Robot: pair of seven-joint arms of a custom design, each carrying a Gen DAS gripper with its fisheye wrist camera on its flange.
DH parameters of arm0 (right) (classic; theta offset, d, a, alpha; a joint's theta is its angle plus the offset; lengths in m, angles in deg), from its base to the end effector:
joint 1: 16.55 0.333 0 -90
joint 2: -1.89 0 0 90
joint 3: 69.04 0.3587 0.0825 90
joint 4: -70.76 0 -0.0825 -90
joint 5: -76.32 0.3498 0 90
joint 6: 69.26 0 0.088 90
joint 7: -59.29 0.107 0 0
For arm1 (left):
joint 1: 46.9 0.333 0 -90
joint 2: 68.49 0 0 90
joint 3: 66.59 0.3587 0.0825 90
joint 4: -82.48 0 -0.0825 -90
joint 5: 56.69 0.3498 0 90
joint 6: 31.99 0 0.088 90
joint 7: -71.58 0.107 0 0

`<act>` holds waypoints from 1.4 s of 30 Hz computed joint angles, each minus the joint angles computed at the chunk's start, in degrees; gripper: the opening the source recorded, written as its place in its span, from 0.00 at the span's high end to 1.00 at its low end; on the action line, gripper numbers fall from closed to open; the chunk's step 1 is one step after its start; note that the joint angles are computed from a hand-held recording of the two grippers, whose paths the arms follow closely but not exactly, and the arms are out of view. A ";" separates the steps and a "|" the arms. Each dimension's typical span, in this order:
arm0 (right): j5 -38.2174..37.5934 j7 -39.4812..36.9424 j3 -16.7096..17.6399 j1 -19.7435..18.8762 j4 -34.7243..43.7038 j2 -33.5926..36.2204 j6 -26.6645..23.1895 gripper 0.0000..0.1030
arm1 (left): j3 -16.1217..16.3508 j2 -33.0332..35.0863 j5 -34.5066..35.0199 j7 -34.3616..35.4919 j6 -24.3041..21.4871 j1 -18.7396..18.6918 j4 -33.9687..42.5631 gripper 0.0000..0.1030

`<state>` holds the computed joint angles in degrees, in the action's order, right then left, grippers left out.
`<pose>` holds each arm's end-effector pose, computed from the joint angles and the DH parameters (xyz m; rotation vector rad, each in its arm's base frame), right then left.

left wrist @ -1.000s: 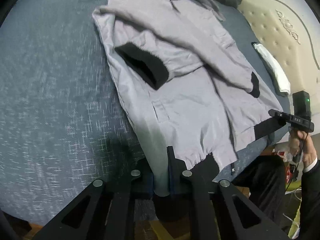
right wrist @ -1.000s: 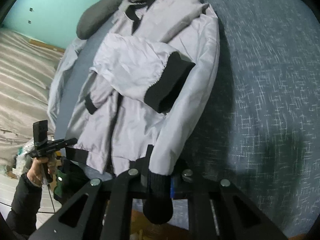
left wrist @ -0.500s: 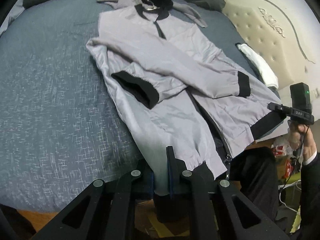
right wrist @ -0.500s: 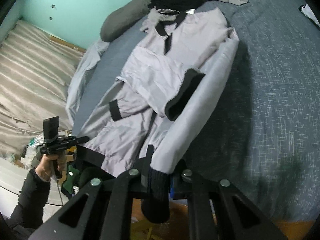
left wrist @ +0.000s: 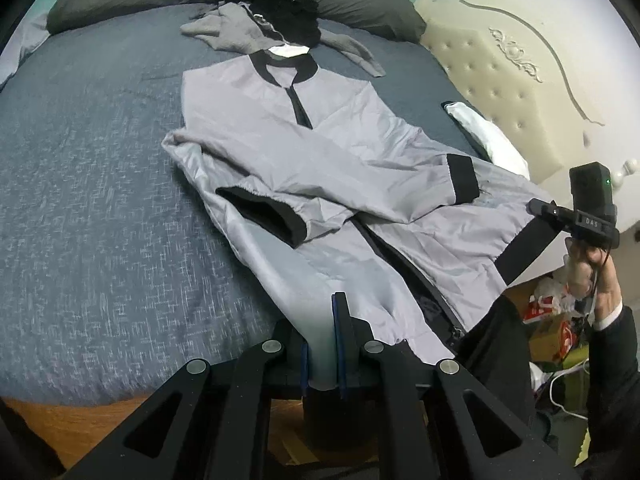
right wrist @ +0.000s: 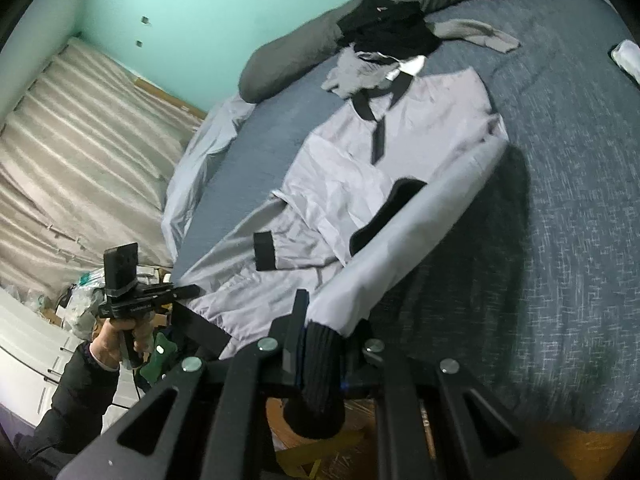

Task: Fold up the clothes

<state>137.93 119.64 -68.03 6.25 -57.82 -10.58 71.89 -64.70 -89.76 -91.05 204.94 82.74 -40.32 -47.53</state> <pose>0.4377 0.1925 0.5608 -1.7455 1.4193 0.3215 0.4069 0.0282 0.5760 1.6398 -2.4255 0.8572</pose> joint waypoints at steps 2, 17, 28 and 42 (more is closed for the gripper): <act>-0.27 -0.10 0.04 0.07 -0.01 -0.62 -0.23 0.90 | 0.06 -0.86 -0.09 0.29 0.03 -0.05 -0.55 0.90; -0.24 -1.48 -1.06 0.00 0.40 -0.73 -2.17 0.90 | -0.17 0.07 0.38 -0.57 -0.50 -0.31 1.70 0.90; -1.25 -0.04 -0.58 -3.29 8.67 6.32 -4.61 0.90 | -1.13 9.48 -1.47 -3.10 0.81 -0.59 10.36 0.90; -9.93 11.22 4.04 -12.73 40.06 30.52 -9.12 0.90 | -6.10 38.05 -3.87 -13.61 1.18 2.46 41.59 0.90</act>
